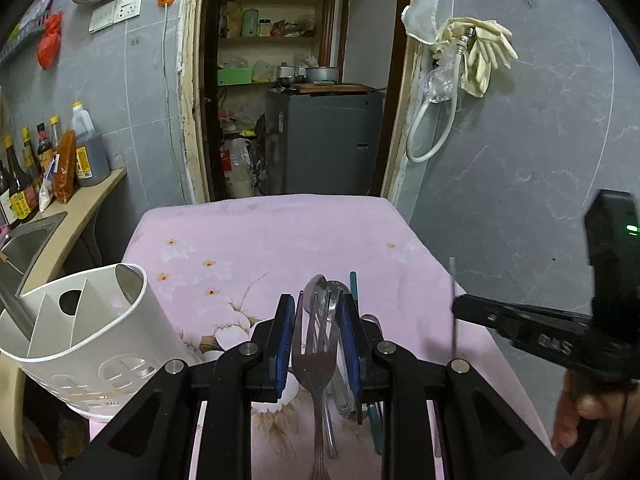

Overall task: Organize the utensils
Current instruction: 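Lift the fork with the left tool while the right tool grasps the thin metal rod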

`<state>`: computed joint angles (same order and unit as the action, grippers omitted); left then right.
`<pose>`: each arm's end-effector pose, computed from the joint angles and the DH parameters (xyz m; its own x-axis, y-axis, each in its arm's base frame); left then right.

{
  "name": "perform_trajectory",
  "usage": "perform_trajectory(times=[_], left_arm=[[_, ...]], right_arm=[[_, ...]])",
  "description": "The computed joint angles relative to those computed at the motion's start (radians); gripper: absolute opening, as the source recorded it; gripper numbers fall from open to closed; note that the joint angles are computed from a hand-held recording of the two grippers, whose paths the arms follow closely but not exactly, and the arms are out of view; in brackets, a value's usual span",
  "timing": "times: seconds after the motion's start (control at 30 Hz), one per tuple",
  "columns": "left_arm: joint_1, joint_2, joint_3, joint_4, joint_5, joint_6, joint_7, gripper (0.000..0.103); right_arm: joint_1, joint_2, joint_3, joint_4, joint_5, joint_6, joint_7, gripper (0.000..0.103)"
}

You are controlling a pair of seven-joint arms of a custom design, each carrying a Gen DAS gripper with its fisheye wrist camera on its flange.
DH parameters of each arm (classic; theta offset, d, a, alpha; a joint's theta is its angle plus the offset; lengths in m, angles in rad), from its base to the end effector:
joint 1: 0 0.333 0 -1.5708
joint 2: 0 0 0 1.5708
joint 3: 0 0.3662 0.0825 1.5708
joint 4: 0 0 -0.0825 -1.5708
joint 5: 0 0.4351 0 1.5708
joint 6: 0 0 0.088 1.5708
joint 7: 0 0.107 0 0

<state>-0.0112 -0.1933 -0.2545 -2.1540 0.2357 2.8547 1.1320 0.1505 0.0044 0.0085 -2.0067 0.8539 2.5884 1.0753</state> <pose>0.5575 -0.1762 0.6149 -0.0771 -0.9941 0.0768 -0.6245 -0.0119 -0.7809 0.6364 0.0878 0.5406 0.1957 -0.8629 -0.4660 -0.8106 0.1251 -0.5721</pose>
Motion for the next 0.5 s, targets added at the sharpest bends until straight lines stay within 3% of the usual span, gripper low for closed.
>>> perform_trajectory(times=[0.5], left_arm=[[0.054,-0.057,-0.036,-0.031,0.057,0.053,-0.076,0.021]], right_arm=[[0.066,-0.085,-0.009,-0.040,0.091,0.103,-0.185,0.000]])
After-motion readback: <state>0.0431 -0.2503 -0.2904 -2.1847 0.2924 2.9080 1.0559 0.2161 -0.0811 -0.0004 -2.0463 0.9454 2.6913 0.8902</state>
